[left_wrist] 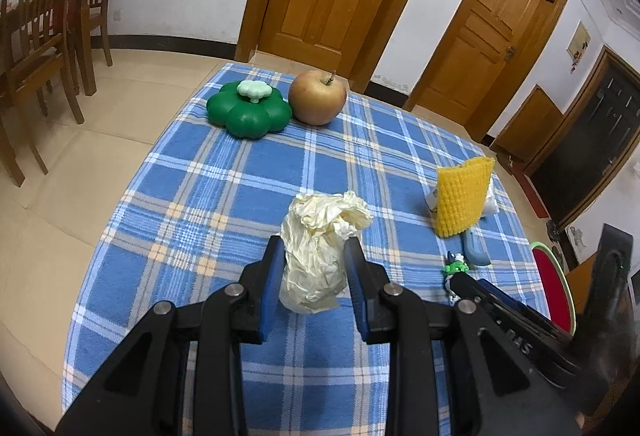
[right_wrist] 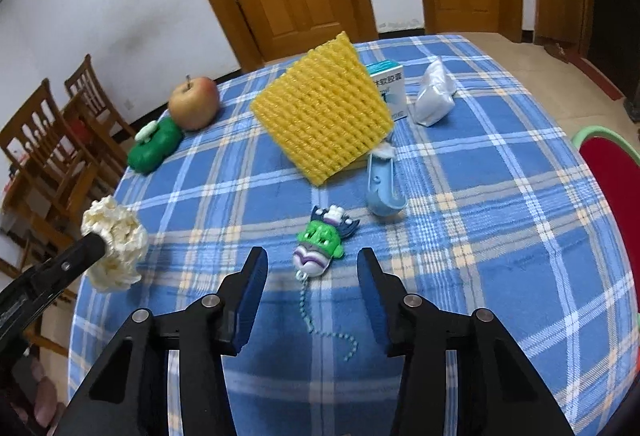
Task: Collect trash
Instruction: 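Grasp the green toy keychain with the right tool while the left tool holds the paper, then carry the toy and paper over the red basin with both tools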
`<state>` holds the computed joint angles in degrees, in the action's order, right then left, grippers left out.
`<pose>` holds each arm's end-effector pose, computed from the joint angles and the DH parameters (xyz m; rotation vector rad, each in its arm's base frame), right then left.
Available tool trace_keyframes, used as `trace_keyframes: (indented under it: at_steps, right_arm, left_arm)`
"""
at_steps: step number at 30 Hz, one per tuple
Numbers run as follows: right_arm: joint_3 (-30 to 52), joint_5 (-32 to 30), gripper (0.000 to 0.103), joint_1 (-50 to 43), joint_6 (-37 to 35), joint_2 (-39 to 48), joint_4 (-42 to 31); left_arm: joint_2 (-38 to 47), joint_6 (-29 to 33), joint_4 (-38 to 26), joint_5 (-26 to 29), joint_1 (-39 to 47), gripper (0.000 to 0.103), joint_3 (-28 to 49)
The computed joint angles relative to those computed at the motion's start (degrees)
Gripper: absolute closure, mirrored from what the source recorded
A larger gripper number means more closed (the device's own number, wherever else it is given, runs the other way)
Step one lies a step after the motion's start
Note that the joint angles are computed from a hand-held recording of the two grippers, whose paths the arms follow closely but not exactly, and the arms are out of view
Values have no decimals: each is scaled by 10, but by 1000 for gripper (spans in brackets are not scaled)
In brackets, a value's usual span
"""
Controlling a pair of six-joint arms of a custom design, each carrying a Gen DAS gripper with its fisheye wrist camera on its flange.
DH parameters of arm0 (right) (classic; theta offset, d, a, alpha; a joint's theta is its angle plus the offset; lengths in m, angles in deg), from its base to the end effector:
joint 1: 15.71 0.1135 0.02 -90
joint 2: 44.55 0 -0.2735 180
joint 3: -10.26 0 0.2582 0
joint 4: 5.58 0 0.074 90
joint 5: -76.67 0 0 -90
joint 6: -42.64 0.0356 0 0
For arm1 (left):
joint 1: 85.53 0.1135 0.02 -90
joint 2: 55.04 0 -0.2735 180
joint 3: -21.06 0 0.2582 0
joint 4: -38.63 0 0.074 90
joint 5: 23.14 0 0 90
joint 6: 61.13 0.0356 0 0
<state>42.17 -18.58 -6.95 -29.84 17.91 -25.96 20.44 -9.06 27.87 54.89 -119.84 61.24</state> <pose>0.1822 0.0314 0.1398 0.1492 2.4758 0.3108 0.2005 -0.1279 0.1507 -0.1758 2.3761 -0.3645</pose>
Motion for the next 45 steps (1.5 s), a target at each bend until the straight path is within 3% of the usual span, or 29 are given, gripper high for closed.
trace_keyframes:
  at_steps: [10, 17, 25, 31, 38, 45]
  right_arm:
    - [-6, 31, 76, 26, 5, 55, 64]
    - [-46, -52, 77, -35, 2, 8, 81]
    - [-70, -142, 77, -134, -54, -175, -70]
    - [-49, -242, 77, -281, -141, -285, -216]
    - [1, -369, 77, -500, -302, -270, -333]
    - [58, -438, 77, -698, -464, -147, -382]
  left_arm:
    - [12, -1, 7, 3, -11, 72, 5]
    - [15, -1, 6, -5, -35, 72, 10]
    - [28, -16, 3, 3, -61, 72, 28]
    - [55, -20, -1, 0, -98, 72, 57]
    - [83, -12, -13, 3, -141, 72, 107]
    - [136, 3, -20, 26, -167, 72, 178]
